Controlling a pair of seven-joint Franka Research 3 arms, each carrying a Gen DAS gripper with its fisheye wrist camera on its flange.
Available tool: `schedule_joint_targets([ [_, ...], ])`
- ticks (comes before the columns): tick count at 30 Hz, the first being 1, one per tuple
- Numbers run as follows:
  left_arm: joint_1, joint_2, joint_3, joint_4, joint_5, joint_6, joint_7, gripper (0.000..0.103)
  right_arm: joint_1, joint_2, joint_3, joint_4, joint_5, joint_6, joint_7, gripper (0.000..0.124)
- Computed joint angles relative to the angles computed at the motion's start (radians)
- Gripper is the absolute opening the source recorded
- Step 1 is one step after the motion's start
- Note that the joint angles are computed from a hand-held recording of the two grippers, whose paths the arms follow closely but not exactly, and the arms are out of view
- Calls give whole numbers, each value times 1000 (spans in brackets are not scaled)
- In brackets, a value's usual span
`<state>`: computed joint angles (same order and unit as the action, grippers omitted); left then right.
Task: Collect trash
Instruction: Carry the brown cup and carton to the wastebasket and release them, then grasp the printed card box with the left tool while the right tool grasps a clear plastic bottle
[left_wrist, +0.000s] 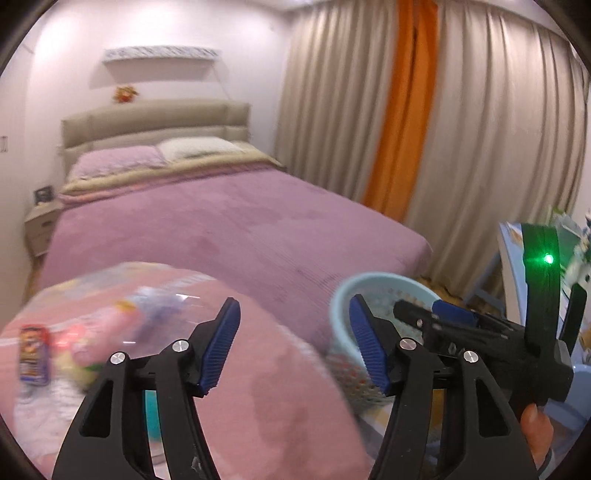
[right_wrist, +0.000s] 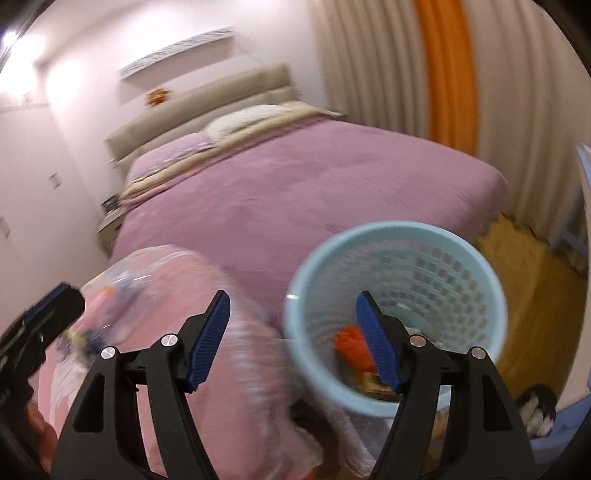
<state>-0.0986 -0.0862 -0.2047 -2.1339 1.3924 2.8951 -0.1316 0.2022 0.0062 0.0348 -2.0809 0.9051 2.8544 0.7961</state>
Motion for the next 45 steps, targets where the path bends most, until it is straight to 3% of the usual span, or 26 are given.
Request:
schedule_joint_targets([
  [5,56,-214,3,-179,16,-78,-51,63,65,-46,39,-26,44,4,-109,67],
  [9,120,-340,9,-295,-36,-111,-48,66,119,-42,63,-28,-16,31,-90,67],
  [13,193,-406,37,-384,-116,-105,-29,67,154,-18,81,-16,-122,20,19,67],
  [17,251,-399,72,-426,-208,-88,51,71,169,36,92,26,-209,-16,103,67],
  [21,314,-311,94,-417,-273,-55,136,73,177,104,97,89,-294,-74,223,67],
  [24,348,-249,88,-402,-307,-46,177,73,193,156,89,136,-396,-84,352,67],
  [27,385,-223,63,-404,-253,-28,125,73,188,201,100,190,-412,-115,415,67],
  [33,361,-200,74,-394,-291,-69,180,68,201,268,110,279,-454,-164,511,67],
  [36,350,-208,70,-399,-305,-89,191,68,230,300,88,324,-512,-184,641,67],
  [38,348,-208,69,-399,-307,-97,193,62,248,326,70,358,-554,-213,752,67],
  [42,343,-213,62,-401,-298,-112,179,59,269,365,58,400,-626,-226,869,73],
  [45,337,-216,65,-403,-298,-121,184,59,265,384,72,413,-640,-229,885,73],
])
